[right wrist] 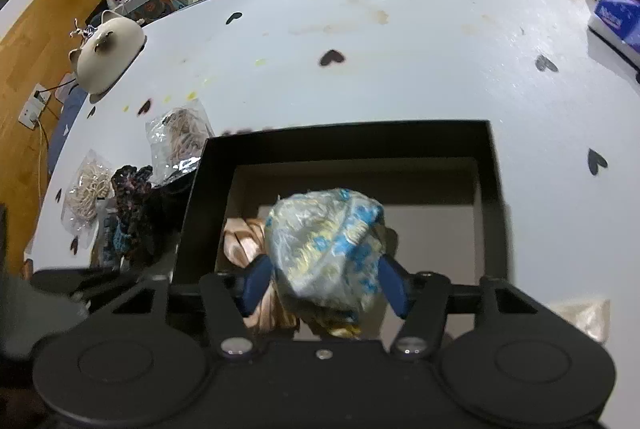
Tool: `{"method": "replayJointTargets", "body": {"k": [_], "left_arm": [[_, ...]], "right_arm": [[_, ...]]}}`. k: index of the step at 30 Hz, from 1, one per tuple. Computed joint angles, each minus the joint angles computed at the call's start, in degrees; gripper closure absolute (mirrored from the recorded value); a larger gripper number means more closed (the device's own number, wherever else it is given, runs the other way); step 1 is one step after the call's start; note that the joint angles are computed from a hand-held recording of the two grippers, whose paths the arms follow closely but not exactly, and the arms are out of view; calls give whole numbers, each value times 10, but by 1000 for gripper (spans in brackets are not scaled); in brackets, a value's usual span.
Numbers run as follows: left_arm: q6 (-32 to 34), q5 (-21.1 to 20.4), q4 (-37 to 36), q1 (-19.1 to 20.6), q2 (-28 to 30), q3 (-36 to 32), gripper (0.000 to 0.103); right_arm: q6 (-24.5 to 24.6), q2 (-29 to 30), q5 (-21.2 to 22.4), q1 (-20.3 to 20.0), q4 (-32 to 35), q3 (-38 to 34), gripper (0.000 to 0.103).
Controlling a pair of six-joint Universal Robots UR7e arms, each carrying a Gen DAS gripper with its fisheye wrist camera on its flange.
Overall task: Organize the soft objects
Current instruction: 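Open both tools to release the pouch and bow inside the box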
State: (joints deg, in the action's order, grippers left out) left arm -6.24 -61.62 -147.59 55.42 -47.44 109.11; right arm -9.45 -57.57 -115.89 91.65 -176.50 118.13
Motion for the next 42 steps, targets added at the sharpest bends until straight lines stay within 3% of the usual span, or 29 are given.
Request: {"method": "replayJointTargets", "body": {"k": [6, 7, 9, 18, 21, 28, 39, 42], "left_arm": [[14, 27, -10, 3, 16, -23, 35], [15, 29, -10, 3, 18, -26, 35], [14, 27, -9, 4, 18, -29, 35], [7, 22, -29, -1, 15, -20, 34], [-1, 19, -46, -4, 5, -8, 29], [-13, 18, -100, -21, -28, 31, 27], [-23, 43, -197, -70, -79, 106, 20], [-27, 52, -228, -82, -90, 129, 13]], "right_arm": [[4, -25, -4, -4, 96, -5, 65], [3, -24, -4, -5, 107, -7, 73], [10, -17, -5, -9, 106, -10, 78], [-7, 19, 12, -13, 39, -31, 80], [-16, 24, 7, -9, 47, -37, 77], [-26, -7, 16, -6, 8, -1, 70], [-70, -61, 6, 9, -160, 96, 51], [-86, -68, 2, 14, -212, 118, 43]]}}
